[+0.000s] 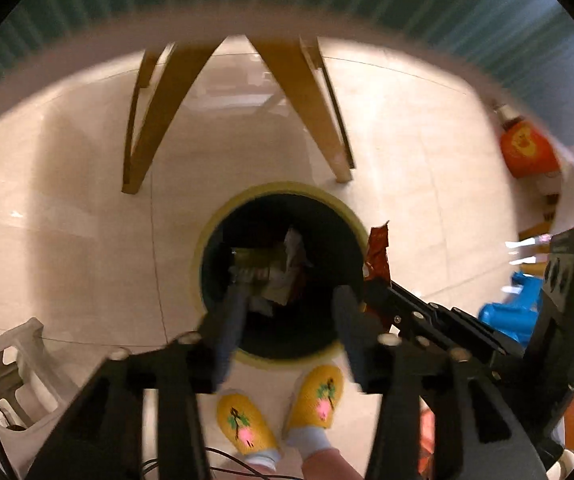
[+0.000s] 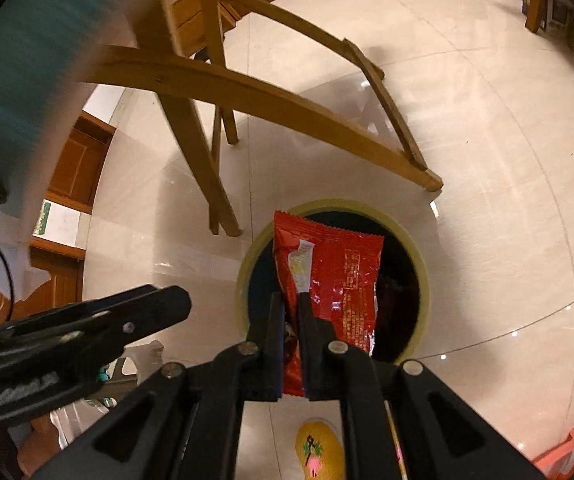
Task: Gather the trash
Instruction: 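Carry the carton and snack bag down under the table to the black bin with both tools, then open both tools over the bin to drop the carton and bag, then rise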
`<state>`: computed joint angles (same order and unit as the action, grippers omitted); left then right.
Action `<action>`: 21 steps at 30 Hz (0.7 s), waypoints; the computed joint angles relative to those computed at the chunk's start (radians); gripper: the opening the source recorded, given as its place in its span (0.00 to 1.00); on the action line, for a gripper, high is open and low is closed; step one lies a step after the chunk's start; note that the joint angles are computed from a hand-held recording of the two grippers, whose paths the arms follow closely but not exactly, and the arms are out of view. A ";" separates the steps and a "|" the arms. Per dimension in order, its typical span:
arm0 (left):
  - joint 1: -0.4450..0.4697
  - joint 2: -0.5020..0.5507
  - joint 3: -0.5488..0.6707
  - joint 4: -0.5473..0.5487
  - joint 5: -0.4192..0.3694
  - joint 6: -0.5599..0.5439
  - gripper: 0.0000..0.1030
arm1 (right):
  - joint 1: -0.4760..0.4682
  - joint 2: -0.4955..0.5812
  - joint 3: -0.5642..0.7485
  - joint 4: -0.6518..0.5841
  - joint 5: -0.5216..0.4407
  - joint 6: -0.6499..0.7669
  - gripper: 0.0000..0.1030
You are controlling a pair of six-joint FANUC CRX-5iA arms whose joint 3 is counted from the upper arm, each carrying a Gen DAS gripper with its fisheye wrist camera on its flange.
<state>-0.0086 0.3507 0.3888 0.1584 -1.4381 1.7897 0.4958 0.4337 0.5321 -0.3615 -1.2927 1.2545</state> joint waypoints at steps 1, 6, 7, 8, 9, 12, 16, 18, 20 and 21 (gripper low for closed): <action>0.001 -0.001 -0.010 -0.007 0.011 0.005 0.50 | -0.001 0.013 0.003 -0.005 0.001 0.002 0.09; 0.014 -0.008 -0.032 -0.032 0.006 0.026 0.52 | 0.006 0.057 0.007 0.021 -0.009 -0.014 0.39; 0.016 -0.011 -0.036 -0.035 0.004 0.030 0.52 | 0.006 0.059 0.007 0.020 -0.008 -0.014 0.42; 0.018 -0.015 -0.039 -0.040 0.001 0.034 0.53 | 0.005 0.058 0.008 0.017 -0.008 -0.012 0.45; 0.018 -0.015 -0.030 -0.043 -0.009 0.038 0.54 | 0.003 0.055 0.010 0.012 -0.008 -0.008 0.45; 0.026 -0.030 -0.046 -0.053 -0.011 0.040 0.55 | 0.002 0.050 0.013 0.006 -0.007 0.006 0.47; 0.030 -0.055 -0.051 -0.051 -0.030 0.060 0.56 | -0.010 0.043 0.021 -0.018 -0.013 0.021 0.48; 0.030 -0.065 -0.047 -0.052 -0.046 0.068 0.56 | -0.013 0.034 0.025 -0.023 -0.020 0.021 0.48; 0.031 -0.076 -0.049 -0.054 -0.058 0.070 0.56 | -0.017 0.022 0.026 -0.029 -0.025 0.025 0.48; 0.032 -0.083 -0.048 -0.054 -0.067 0.073 0.56 | -0.018 0.018 0.030 -0.025 -0.034 0.021 0.48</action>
<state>0.0237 0.2680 0.3405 0.1040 -1.5046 1.8630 0.4782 0.4517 0.5622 -0.3865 -1.3270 1.2757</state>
